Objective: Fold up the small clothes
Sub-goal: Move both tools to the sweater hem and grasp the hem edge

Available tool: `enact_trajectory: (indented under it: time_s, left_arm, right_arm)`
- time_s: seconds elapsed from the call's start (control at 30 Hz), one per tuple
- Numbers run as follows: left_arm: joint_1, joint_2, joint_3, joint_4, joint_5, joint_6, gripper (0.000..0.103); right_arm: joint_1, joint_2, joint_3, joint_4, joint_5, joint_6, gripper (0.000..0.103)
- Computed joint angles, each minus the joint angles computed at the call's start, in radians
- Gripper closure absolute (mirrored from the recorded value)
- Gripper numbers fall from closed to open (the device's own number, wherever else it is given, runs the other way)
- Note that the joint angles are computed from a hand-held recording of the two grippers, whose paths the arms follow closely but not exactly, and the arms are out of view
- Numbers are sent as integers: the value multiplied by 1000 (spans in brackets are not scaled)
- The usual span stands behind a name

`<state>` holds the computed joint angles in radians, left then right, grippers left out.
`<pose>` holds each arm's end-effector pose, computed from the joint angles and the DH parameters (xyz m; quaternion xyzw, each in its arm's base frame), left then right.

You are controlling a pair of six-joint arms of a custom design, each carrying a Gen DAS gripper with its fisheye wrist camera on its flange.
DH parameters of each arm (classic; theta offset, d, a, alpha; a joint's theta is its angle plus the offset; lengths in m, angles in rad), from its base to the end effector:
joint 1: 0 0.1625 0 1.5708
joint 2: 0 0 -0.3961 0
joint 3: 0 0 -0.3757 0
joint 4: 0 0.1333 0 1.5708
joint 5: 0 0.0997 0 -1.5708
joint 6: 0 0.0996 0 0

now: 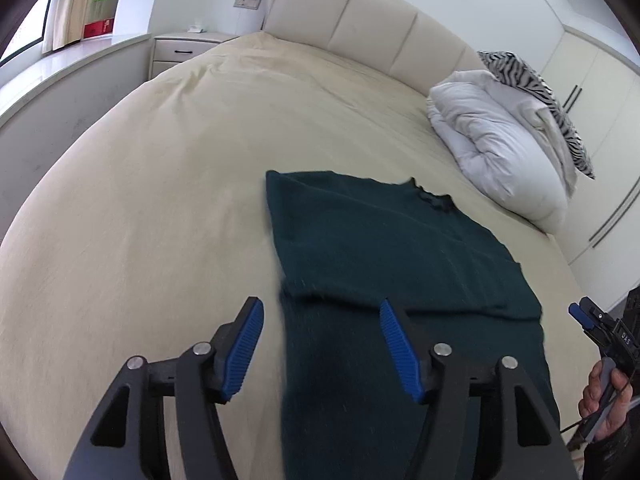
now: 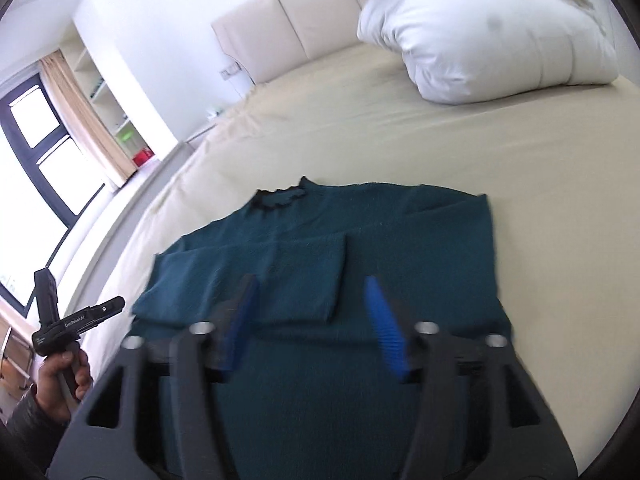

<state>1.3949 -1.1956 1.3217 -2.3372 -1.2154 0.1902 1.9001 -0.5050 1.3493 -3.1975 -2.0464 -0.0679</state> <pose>0.0510 -0.6729 0.4685 0.1154 0.9288 -0.3085 0.1700 0.3188 -0.6618 0.0808 0.0892 -0.8985 0.3958 0.1676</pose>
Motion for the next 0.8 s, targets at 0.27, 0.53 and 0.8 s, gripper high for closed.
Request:
enact_trajectory:
  time_s: [0.27, 0.53, 0.8]
  left_arm:
    - [27, -282, 262, 193, -124, -91, 35]
    - [75, -388, 335, 359, -173, -151, 35]
    - [105, -399, 326, 443, -251, -171, 35]
  right_arm:
    - [18, -334, 512, 39, 36, 185, 37]
    - [-61, -554, 767, 175, 150, 330, 37]
    - [-191, -602, 906, 114, 290, 388, 37]
